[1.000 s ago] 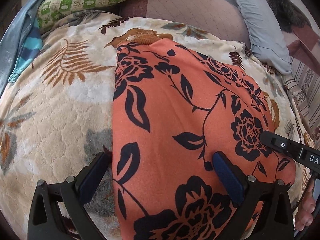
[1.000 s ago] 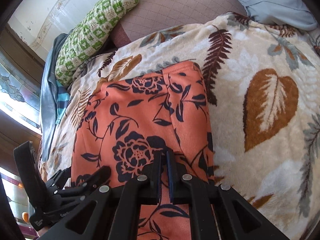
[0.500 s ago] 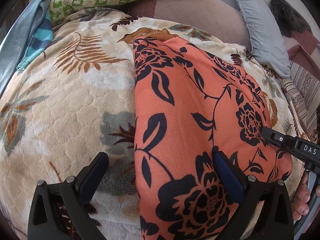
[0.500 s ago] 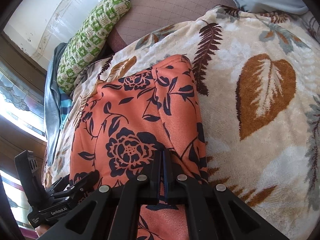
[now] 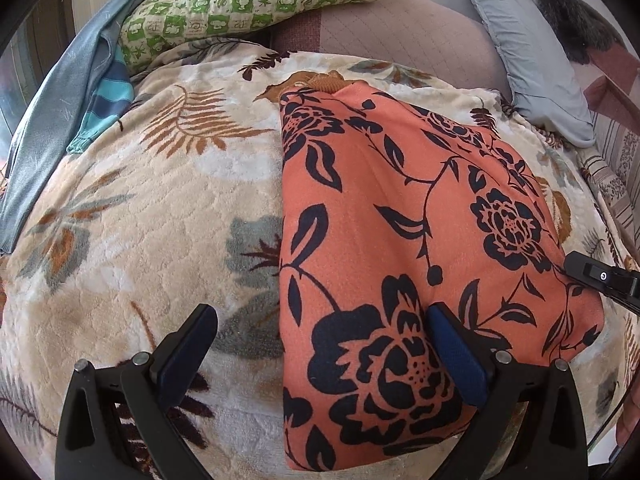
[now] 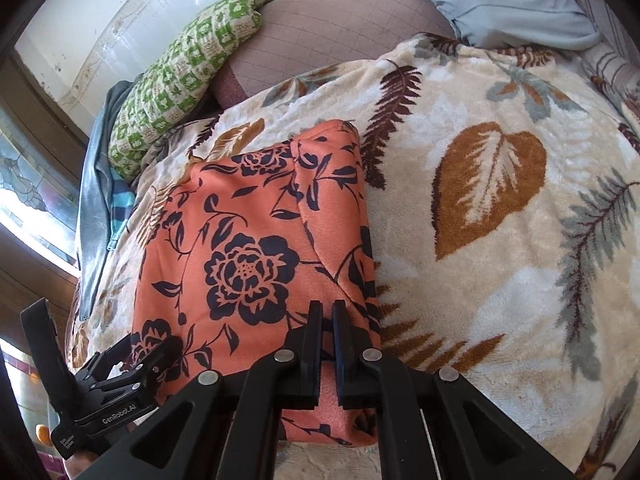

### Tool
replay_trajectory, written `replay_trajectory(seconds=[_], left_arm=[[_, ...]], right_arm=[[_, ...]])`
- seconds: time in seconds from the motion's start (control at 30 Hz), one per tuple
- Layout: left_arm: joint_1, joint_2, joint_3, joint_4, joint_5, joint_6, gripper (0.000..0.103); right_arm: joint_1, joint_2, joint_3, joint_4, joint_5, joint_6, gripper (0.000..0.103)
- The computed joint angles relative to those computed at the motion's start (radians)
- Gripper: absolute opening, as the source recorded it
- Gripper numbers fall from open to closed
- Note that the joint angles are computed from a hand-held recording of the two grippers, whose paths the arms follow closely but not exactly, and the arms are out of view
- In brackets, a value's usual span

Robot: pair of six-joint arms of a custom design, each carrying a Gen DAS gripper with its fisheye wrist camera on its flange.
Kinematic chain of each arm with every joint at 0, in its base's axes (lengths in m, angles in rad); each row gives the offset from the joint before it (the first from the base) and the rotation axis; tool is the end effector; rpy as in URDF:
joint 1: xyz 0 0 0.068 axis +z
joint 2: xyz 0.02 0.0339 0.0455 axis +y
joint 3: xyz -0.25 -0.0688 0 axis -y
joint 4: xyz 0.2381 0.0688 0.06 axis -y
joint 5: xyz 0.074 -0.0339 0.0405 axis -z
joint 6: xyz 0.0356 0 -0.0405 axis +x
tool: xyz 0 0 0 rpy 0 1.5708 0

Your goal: Fold small clothes

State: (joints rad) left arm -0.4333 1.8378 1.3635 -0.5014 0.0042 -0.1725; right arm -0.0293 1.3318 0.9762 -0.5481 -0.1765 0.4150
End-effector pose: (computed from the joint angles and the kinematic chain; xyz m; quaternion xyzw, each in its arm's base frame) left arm 0.3508 -0.1625 0.2085 0.1249 0.9479 -0.0894 0.2792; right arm 0.2724 -0.0017 0.2441 0.1792 0.9244 0.1442 0.3041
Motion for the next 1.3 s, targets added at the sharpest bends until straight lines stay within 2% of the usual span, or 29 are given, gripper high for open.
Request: replay_trajectory(seconds=[0.17, 0.6, 0.93, 1.1, 1.2, 1.3], left_arm=[[-0.016, 0.003, 0.02, -0.008, -0.046, 0.022, 0.103], [-0.035, 0.018, 0.038, -0.012, -0.085, 0.038, 0.103], [-0.036, 0.014, 0.027, 0.001, -0.088, 0.048, 0.103], [-0.051, -0.026, 0.001, -0.003, -0.129, 0.04, 0.103], [-0.072, -0.076, -0.041, 0.015, -0.186, 0.053, 0.103], [-0.095, -0.125, -0.08, 0.032, -0.242, 0.065, 0.103]], right_arm=[[0.04, -0.046, -0.006, 0.052, -0.002, -0.009, 0.007], [0.074, 0.132, 0.064, 0.033, -0.016, -0.017, 0.007], [0.055, 0.145, 0.064, 0.037, -0.036, -0.049, 0.006], [0.083, 0.079, 0.045, 0.014, 0.056, -0.046, 0.007], [0.099, -0.004, 0.01, 0.007, 0.118, -0.045, 0.007], [0.098, -0.104, -0.031, 0.027, 0.133, -0.03, 0.007]])
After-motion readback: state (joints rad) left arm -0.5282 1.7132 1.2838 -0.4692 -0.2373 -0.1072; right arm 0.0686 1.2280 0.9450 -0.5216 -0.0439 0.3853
